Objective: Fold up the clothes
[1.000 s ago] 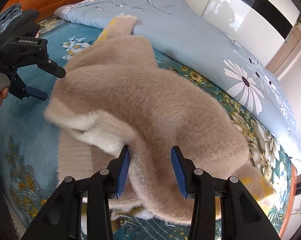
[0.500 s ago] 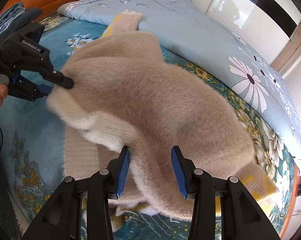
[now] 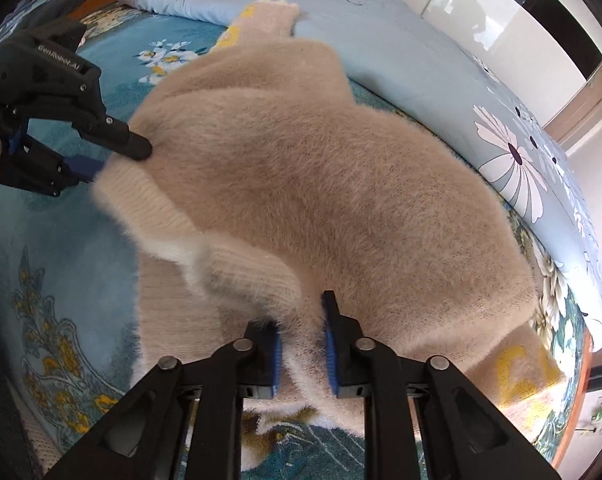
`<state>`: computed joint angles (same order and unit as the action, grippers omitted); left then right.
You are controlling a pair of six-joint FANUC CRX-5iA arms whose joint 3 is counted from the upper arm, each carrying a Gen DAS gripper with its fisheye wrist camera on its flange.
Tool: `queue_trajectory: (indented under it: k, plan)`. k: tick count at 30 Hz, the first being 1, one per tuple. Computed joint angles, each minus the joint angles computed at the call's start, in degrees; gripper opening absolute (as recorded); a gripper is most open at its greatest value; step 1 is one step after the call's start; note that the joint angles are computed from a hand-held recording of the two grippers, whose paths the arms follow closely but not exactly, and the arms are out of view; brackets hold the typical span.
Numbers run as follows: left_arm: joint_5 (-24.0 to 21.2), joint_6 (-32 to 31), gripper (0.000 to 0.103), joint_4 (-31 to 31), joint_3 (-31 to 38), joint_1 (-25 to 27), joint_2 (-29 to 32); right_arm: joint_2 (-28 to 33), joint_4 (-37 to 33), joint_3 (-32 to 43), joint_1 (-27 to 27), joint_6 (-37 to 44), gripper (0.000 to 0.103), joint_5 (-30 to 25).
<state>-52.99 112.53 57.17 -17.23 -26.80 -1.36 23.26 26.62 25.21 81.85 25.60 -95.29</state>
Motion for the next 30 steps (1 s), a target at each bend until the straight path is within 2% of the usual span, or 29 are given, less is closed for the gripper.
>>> queue_trajectory:
  k: [4,6,7,10,13,15,18,25,30]
  plan:
    - [2.0,-1.4,0.039,-1.1,0.9,0.7,-3.0,0.5,7.7,3.0,1.0,3.3,0.013,-1.8]
    - [-0.3,2.1,0.041,-10.8,6.0,1.6,-3.9,1.2,12.0,5.0,0.9,4.5,0.013,-2.3]
    - [-1.8,3.7,0.046,-15.7,8.9,1.9,-4.1,1.6,14.0,6.3,0.6,4.6,0.013,-2.5]
    - [-6.4,7.2,0.051,-29.2,17.9,0.8,-3.6,1.2,17.7,7.7,-0.9,1.4,0.013,-1.9]
    - [-11.7,6.7,0.059,-41.7,24.2,-2.1,-4.4,0.6,19.0,8.9,-2.7,-2.1,0.013,-0.5]
    - [-13.4,3.1,0.06,-49.2,28.2,-4.5,-1.6,0.4,20.0,9.4,-3.4,-3.2,0.013,0.0]
    - [-12.7,-3.0,0.062,-59.5,33.8,-7.8,5.8,0.4,20.3,10.2,-4.5,-3.8,0.013,1.0]
    - [-16.6,-16.0,0.066,-76.8,46.5,-14.1,17.4,-1.8,19.4,7.2,-5.6,-6.4,0.013,3.6]
    - [-16.7,-24.1,0.066,-80.7,51.0,-15.4,21.0,-3.1,18.9,5.4,-6.1,-6.6,0.013,5.2]
